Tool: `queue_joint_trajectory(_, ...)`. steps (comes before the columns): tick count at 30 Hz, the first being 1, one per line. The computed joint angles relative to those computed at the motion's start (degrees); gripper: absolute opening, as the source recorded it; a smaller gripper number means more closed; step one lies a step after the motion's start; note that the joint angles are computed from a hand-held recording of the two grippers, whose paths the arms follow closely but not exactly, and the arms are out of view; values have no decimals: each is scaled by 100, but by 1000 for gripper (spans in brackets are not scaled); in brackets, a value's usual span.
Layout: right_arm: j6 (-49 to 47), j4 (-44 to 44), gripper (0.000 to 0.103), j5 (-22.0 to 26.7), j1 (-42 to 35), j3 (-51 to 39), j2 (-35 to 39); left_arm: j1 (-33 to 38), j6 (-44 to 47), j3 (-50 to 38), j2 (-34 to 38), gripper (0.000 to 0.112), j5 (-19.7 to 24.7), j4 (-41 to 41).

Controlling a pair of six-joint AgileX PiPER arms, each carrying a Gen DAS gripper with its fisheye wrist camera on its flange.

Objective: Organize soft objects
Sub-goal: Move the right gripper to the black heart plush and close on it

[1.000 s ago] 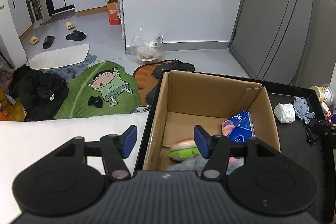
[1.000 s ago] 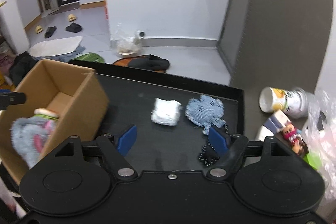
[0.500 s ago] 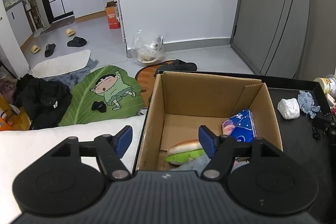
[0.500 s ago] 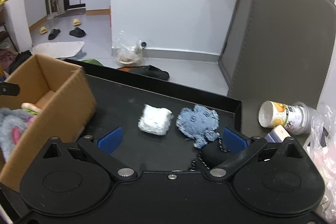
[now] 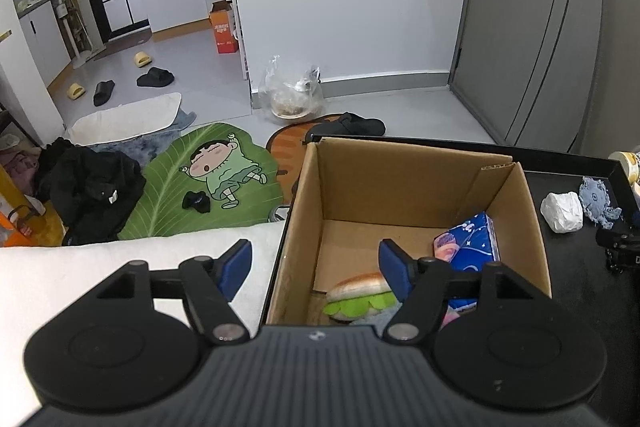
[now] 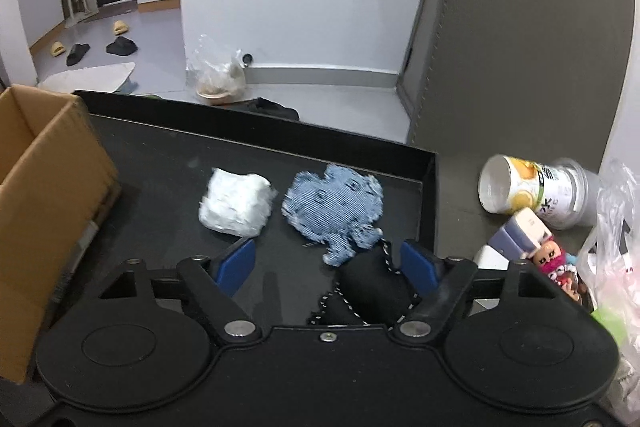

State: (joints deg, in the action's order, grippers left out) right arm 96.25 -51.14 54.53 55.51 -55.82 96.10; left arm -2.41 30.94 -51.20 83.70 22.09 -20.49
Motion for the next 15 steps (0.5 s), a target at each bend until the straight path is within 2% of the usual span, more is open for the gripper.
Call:
queue_joint_trajectory(3,-228,341,60,-127,-106,-4,18,-9,49,17,-24,69,0,-21)
queue_joint_trajectory(8,-480,789,57,-149,-113,-31,-9,68,128,-30,20,69,59,-112)
queue_joint_trajectory(15,-441,905,32,-238,-39,37,-272,86,-54,-87,82,69,69,-6)
